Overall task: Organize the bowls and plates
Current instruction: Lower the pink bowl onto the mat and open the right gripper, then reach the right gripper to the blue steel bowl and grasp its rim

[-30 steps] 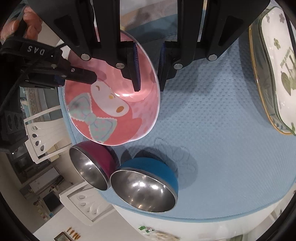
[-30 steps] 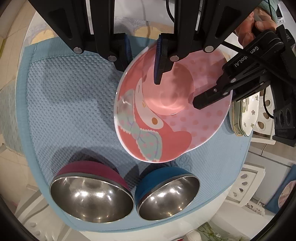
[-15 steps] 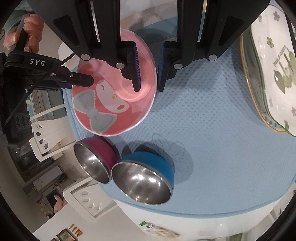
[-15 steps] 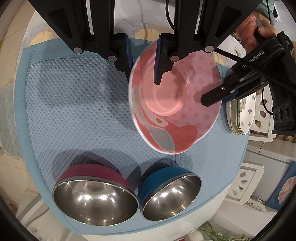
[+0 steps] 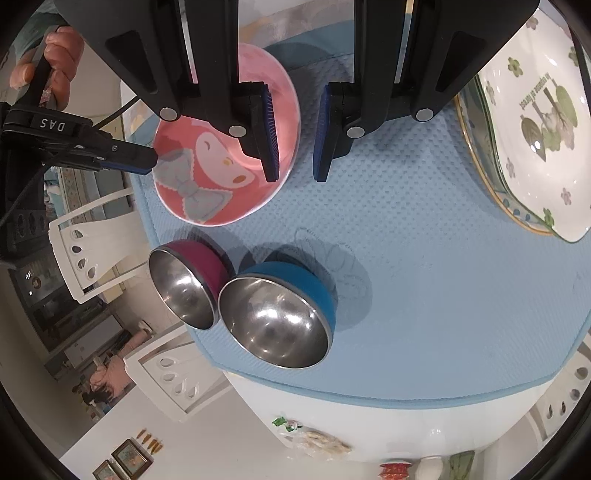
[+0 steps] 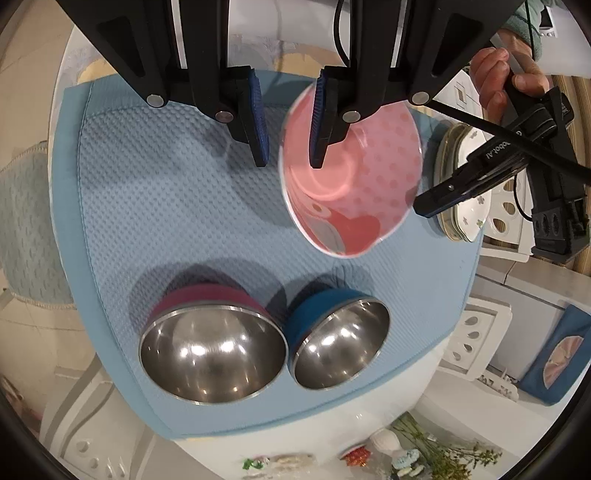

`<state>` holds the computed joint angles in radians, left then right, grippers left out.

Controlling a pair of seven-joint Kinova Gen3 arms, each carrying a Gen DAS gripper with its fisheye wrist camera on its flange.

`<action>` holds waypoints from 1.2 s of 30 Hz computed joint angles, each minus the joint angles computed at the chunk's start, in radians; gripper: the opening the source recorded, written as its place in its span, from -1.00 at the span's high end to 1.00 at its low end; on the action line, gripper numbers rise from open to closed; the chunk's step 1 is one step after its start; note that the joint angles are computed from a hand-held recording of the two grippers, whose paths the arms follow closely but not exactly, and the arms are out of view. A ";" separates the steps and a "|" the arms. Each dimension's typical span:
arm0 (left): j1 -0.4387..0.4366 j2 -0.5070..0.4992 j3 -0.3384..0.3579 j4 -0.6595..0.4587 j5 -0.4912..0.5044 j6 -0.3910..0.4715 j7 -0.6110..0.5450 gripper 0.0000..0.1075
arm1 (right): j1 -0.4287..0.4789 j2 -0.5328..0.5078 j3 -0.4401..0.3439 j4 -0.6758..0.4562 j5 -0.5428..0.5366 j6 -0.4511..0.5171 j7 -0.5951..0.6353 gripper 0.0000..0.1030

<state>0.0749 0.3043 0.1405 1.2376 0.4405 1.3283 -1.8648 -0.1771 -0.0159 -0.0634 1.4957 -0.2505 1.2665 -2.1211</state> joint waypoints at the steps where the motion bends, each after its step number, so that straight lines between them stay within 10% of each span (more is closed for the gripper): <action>1: 0.000 0.001 0.001 -0.005 0.002 0.001 -0.001 0.70 | -0.001 -0.003 0.000 -0.001 -0.001 -0.007 0.004 0.59; 9: 0.006 0.026 0.012 -0.067 0.031 0.009 0.026 0.69 | 0.022 -0.031 0.021 0.009 0.000 -0.051 -0.010 0.58; 16: 0.003 0.052 0.009 -0.108 0.066 -0.051 0.138 -0.06 | 0.085 -0.052 0.067 0.036 -0.057 -0.068 0.001 0.49; 20: 0.004 0.108 0.016 -0.201 0.055 -0.030 0.188 -0.06 | 0.114 -0.042 0.092 0.043 -0.139 -0.096 0.045 0.08; 36: 0.054 0.384 0.043 -0.576 -0.035 0.109 0.301 0.04 | 0.075 0.200 0.022 -0.178 -0.094 -0.091 -0.020 0.07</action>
